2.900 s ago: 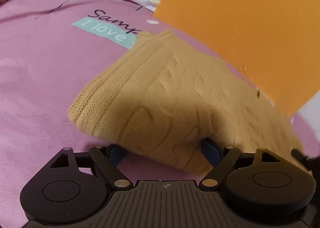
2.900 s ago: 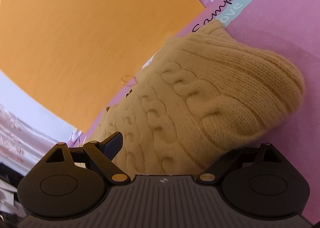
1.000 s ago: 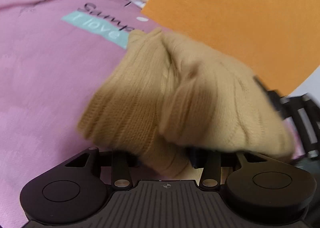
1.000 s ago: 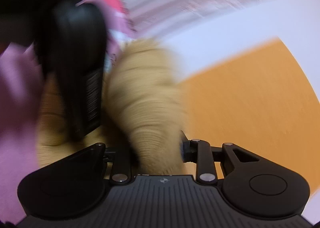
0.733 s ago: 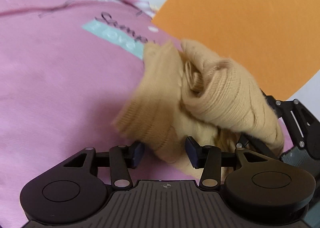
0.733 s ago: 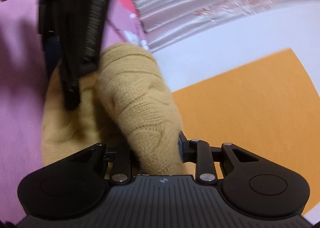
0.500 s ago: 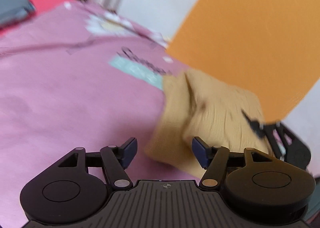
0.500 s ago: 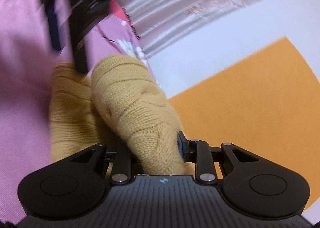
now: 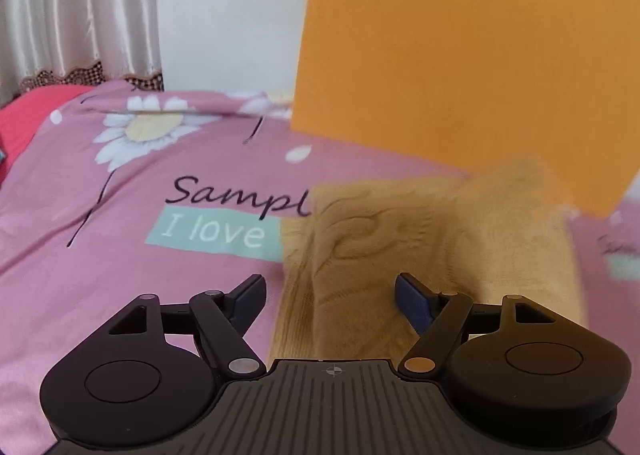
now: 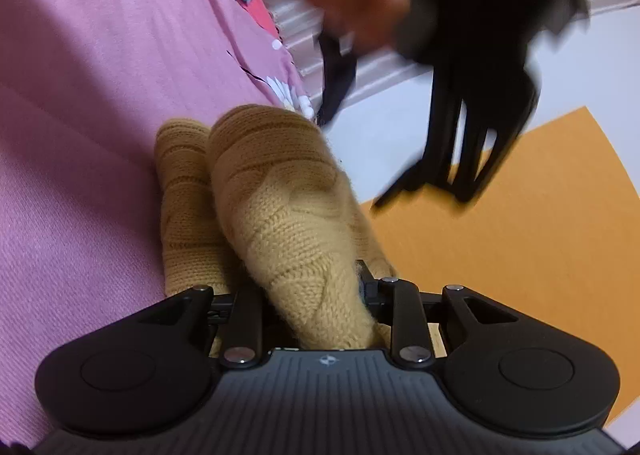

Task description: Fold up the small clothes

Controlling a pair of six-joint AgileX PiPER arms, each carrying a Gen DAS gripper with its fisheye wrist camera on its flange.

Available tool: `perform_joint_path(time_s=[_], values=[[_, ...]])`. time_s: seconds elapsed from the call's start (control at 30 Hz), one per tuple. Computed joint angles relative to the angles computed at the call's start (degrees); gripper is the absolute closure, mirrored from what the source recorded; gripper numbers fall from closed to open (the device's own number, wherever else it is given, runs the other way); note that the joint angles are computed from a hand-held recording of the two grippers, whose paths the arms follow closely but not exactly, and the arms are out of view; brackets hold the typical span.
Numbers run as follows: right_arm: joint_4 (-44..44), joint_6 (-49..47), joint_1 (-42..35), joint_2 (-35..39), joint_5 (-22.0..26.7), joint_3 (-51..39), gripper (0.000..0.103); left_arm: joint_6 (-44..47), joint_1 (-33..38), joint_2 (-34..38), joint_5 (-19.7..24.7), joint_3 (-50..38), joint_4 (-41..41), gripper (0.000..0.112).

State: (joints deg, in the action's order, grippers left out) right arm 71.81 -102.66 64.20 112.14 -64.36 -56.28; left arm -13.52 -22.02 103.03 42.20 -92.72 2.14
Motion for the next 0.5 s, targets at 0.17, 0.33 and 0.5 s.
perform_joint_path(time_s=[0.17,0.33,0.5], values=[[3.35,1.83,1.33,-4.25,0.50,2.47,0.054,0.67,1.15,2.21,-0.11,-0.38,-2.27,0.009],[8.24,3.88,4.35,-18.21,4.71,11.33,0.032,2.36,2.37,2.87,-1.64,0.53,-3.06,0.009],[20.50,6.64,3.12,-37.67,14.06,17.91,0.025,9.78,5.98,4.28,-0.01,-0.71,-13.14,0.009]])
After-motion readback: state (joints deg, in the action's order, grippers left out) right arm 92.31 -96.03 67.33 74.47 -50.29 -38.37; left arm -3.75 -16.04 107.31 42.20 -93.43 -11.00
